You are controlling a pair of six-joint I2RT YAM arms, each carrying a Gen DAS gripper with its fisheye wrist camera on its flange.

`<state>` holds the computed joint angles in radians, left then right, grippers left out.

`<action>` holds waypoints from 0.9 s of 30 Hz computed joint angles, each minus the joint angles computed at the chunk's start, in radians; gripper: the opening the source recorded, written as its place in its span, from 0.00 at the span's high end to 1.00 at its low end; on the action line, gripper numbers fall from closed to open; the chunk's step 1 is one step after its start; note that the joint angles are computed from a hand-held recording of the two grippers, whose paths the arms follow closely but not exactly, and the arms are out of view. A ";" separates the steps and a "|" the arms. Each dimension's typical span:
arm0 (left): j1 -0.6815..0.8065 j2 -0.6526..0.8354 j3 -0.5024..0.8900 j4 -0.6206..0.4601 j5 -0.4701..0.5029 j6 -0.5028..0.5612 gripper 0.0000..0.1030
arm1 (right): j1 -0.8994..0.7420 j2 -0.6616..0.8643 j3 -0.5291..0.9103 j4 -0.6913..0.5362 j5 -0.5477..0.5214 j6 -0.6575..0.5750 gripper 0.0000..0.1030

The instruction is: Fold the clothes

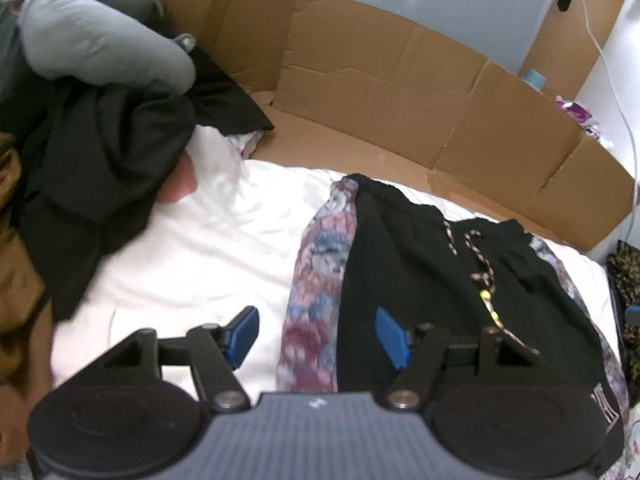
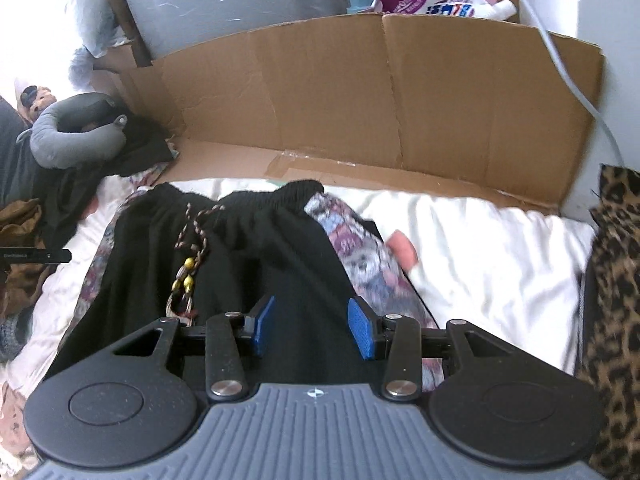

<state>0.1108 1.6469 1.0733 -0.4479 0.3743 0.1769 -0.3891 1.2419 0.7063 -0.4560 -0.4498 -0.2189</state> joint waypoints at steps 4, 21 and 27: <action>0.005 -0.112 -0.065 -0.056 0.029 0.048 0.34 | -0.088 -0.115 -0.030 -0.125 -0.043 -0.074 0.54; -0.236 -0.484 -0.166 -0.249 0.087 -0.028 0.36 | -0.806 -0.244 0.086 -0.696 -0.234 -0.571 0.54; -0.389 -0.569 -0.181 -0.298 0.089 -0.113 0.36 | -0.996 -0.255 0.051 -0.779 -0.186 -0.727 0.54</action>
